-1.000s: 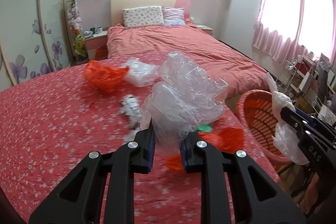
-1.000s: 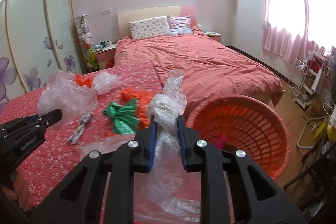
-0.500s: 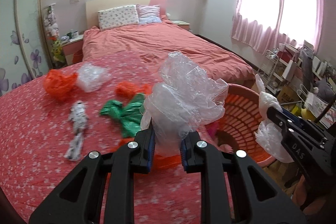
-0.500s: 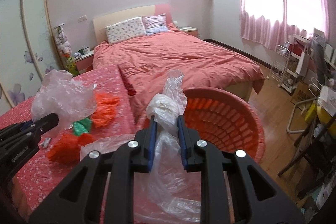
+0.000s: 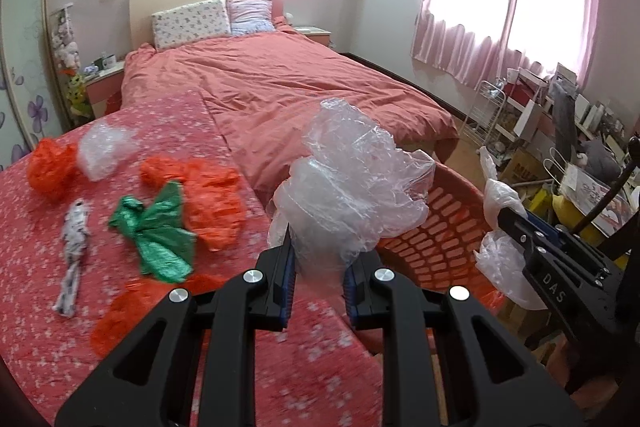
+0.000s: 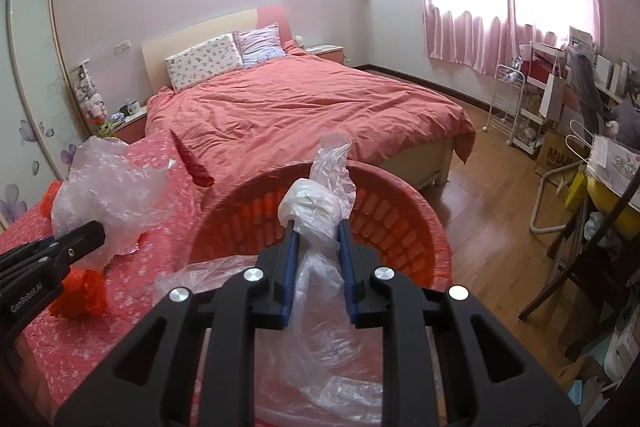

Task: Collect trash
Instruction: 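Carry both clear bags over the orange basket and open both tools to drop them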

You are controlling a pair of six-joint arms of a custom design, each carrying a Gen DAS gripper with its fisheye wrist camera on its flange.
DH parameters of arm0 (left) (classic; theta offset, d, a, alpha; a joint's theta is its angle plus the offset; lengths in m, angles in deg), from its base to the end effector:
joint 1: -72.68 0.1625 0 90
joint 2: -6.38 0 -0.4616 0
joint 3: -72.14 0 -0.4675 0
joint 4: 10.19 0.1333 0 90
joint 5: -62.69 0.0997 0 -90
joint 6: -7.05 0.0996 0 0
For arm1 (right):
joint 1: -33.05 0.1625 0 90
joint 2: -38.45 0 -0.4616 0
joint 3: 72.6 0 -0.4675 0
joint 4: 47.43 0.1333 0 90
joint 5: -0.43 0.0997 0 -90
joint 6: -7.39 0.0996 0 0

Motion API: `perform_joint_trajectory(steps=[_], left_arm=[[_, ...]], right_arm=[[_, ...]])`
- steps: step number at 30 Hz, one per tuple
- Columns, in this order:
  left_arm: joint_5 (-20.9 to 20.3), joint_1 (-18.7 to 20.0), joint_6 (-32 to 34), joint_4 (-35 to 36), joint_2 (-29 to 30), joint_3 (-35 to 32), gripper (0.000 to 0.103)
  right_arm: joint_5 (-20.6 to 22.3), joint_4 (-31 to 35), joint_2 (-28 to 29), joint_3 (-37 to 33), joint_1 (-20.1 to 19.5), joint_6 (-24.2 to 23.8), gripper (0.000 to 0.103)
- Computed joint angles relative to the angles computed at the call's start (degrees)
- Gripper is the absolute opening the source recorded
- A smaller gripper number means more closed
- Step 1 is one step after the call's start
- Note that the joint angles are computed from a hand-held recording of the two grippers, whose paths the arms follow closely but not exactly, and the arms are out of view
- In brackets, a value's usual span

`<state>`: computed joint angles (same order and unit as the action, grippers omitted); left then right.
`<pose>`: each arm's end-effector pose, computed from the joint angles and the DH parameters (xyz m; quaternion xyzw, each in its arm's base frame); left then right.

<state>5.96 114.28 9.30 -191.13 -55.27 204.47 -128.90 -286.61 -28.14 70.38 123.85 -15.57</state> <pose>-0.2463 -0.4700 0.0840 0.3579 0.8741 -0.2655 0.1932 0.0757 -0.3955 0.2042 -0.0394 -0.7829 0.4963 0.3732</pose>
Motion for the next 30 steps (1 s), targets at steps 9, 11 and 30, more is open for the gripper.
perform_joint_trajectory(steps=[9,11,30], left_arm=[[-2.5,0.0,-1.0,0.1,4.7,-2.5,0.020],[-2.7,0.0,-1.1,0.3,5.3,-2.8,0.020],[-5.3,0.7,-2.7,4.7,7.9,-4.7,0.032]], right_arm=[[3.9,0.0,-1.7,-0.1,-3.9,-1.2,0.021],[4.2,0.3,-1.7,-0.4,-4.4,-1.1,0.021],[6.0,0.7,-0.5,-1.7,-7.3,-0.6,0.033]])
